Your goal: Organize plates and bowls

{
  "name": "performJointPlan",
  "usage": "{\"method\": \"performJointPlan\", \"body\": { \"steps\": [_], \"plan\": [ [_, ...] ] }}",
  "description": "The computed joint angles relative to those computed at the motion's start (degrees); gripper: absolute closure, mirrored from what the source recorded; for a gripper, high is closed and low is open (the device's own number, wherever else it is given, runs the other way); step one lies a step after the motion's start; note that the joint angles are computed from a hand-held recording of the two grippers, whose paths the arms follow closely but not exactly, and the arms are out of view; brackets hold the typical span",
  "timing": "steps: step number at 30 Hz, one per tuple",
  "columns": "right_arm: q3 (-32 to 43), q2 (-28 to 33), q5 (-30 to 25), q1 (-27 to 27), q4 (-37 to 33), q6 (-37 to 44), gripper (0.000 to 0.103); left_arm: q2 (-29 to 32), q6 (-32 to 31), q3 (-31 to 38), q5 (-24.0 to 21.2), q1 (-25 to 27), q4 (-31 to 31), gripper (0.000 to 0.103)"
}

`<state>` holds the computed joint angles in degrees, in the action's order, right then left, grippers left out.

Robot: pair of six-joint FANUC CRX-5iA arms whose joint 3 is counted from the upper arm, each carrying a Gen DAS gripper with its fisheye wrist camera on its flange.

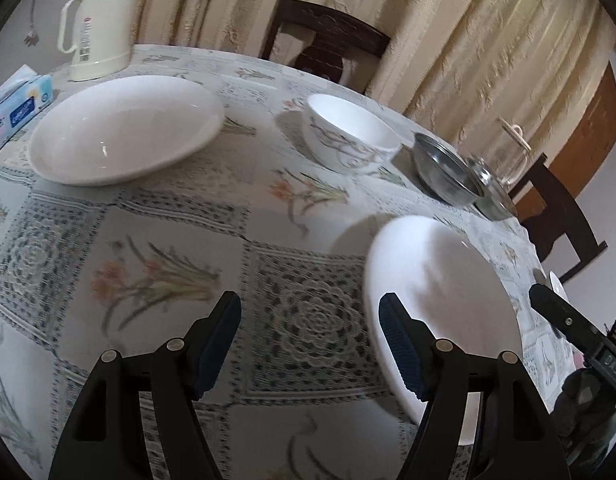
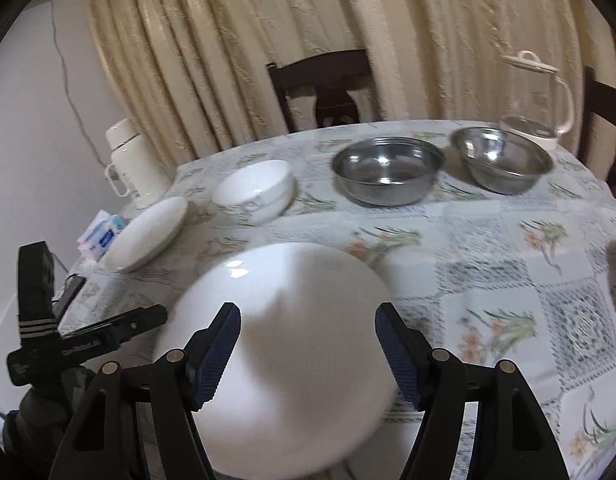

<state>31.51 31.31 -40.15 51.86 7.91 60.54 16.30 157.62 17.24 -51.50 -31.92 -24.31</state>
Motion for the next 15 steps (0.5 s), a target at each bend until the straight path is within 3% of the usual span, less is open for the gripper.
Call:
{"method": "performJointPlan", "body": {
  "steps": [9, 15],
  "plan": [
    [15.3, 6.7, -7.4, 0.1, -12.7, 9.5, 0.031, -5.1, 3.6, -4.5, -1.2, 1.5, -3.5, 0.031],
    [35.9, 17.2, -19.9, 0.0, -19.7, 13.0, 0.031, -8.8, 7.2, -7.5, -3.1, 3.7, -6.3, 0.031]
  ]
}}
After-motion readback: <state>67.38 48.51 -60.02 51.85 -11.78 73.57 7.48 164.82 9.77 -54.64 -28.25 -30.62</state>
